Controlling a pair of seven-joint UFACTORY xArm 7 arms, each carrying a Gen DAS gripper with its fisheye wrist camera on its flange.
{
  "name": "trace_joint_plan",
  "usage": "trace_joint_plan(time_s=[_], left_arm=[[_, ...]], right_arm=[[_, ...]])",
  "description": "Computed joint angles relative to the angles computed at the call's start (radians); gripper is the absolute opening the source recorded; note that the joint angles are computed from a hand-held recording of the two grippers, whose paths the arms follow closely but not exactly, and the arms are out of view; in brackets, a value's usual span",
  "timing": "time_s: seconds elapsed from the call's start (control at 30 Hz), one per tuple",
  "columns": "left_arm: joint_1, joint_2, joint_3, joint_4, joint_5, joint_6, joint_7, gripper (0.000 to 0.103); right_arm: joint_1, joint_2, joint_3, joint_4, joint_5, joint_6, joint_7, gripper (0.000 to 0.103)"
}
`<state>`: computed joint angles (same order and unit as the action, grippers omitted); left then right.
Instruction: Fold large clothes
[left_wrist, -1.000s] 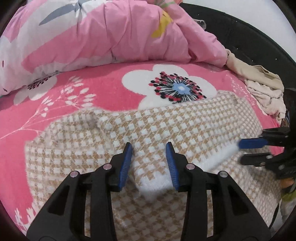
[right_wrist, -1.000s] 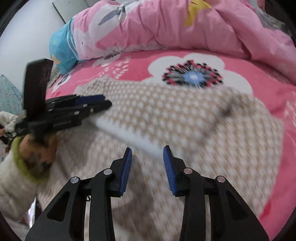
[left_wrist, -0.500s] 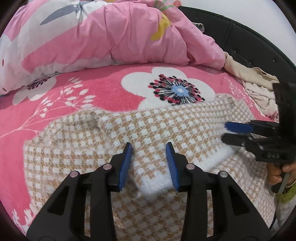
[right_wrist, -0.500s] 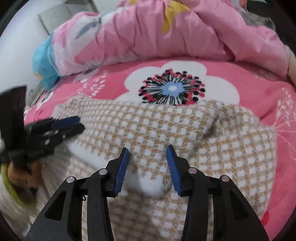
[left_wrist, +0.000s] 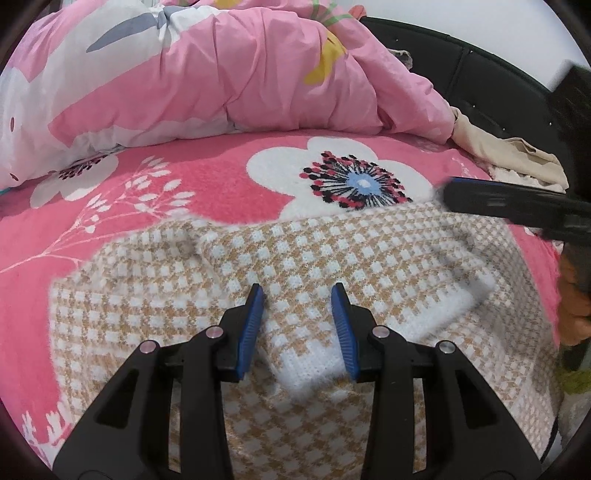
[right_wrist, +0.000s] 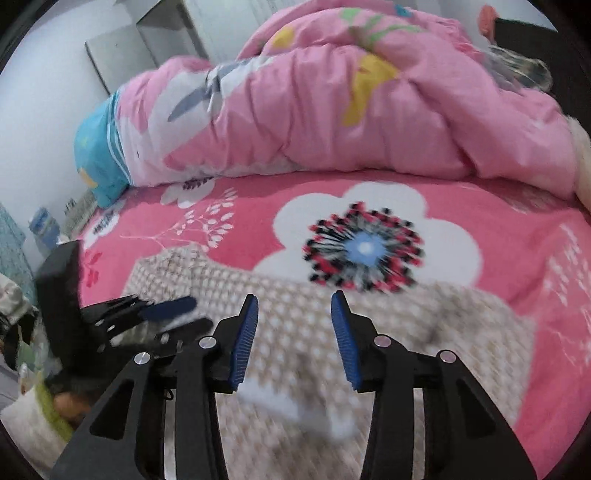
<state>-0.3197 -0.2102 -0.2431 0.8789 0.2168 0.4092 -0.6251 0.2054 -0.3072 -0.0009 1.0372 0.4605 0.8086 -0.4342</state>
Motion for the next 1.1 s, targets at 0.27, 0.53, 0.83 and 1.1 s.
trace_joint_plan(time_s=[0.27,0.53,0.83,1.1], left_arm=[[0.005,-0.009,0.001,-0.018,-0.008,-0.021,0.000,0.038],[0.049,-0.021,-0.028,0.048,0.057,-0.034,-0.044,0.043],[0.011,0.032,0.037,0.052,-0.076,0.076,0.007,0.052],[0.027,-0.192,-0.015,-0.052,-0.057,0.157,-0.095,0.051]], right_arm=[[0.019,0.016,0.035,-0.067,-0.070,-0.066,0.003,0.034],[0.015,-0.059,0.011,-0.121,-0.057,-0.037,-0.005,0.034],[-0.019,-0.133,-0.075,-0.177,0.023,0.038,-0.057,0.033],[-0.055,-0.277,-0.040,-0.165,-0.074,0.130,0.046,0.039]])
